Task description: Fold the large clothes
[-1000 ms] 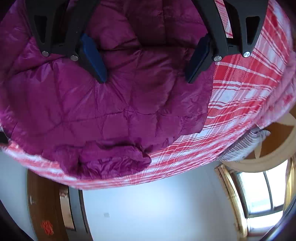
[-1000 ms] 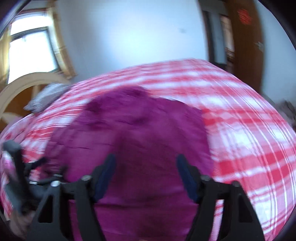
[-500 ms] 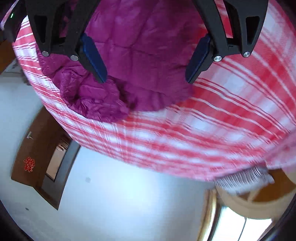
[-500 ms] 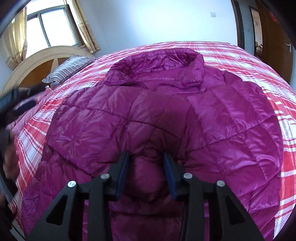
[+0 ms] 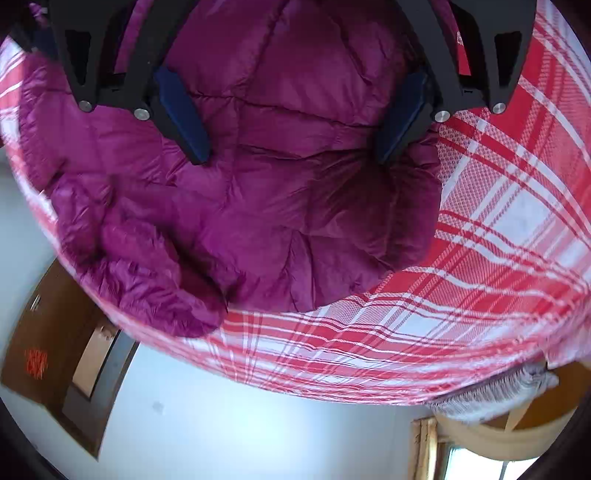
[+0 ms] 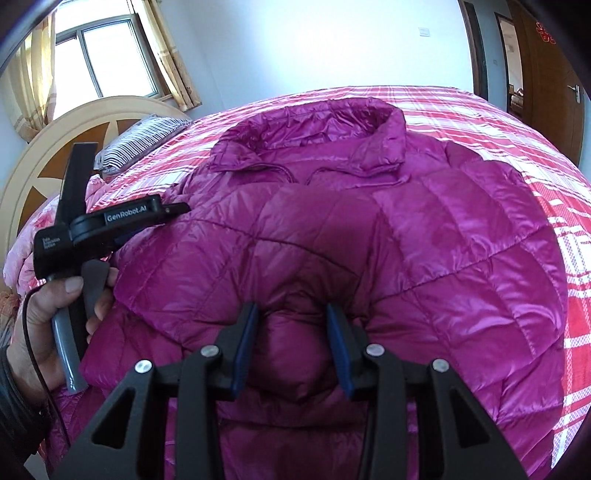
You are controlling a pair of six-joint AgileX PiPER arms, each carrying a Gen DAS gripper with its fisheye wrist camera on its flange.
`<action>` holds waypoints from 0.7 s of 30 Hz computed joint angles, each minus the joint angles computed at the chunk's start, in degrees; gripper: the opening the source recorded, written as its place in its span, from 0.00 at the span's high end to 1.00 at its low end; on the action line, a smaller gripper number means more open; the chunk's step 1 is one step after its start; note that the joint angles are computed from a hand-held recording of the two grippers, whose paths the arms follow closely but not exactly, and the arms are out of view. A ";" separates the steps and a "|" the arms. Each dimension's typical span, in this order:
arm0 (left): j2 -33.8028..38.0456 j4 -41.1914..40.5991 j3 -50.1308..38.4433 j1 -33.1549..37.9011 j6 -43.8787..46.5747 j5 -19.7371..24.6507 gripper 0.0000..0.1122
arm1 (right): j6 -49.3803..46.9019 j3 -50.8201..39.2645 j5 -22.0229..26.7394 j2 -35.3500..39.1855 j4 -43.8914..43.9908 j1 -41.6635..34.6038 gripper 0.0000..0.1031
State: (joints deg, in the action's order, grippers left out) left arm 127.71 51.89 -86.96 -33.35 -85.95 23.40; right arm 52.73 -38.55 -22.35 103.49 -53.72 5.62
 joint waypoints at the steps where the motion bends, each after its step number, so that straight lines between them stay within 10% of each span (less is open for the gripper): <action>1: 0.47 -0.84 -0.87 -0.35 1.31 1.21 0.16 | -0.34 -0.11 0.46 -0.04 0.42 0.27 0.60; 11: 2.69 -2.41 -4.63 -1.52 5.38 6.55 0.14 | 0.72 1.71 7.05 -13.05 4.87 2.70 0.50; 21: 3.47 -2.68 -6.31 -2.33 6.35 8.91 0.13 | -1.43 -5.10 8.91 0.92 4.46 5.08 0.50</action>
State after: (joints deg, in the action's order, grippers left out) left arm 131.18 49.22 -93.28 -35.68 -79.60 32.30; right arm 51.30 -43.64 -13.44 104.41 -49.27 10.70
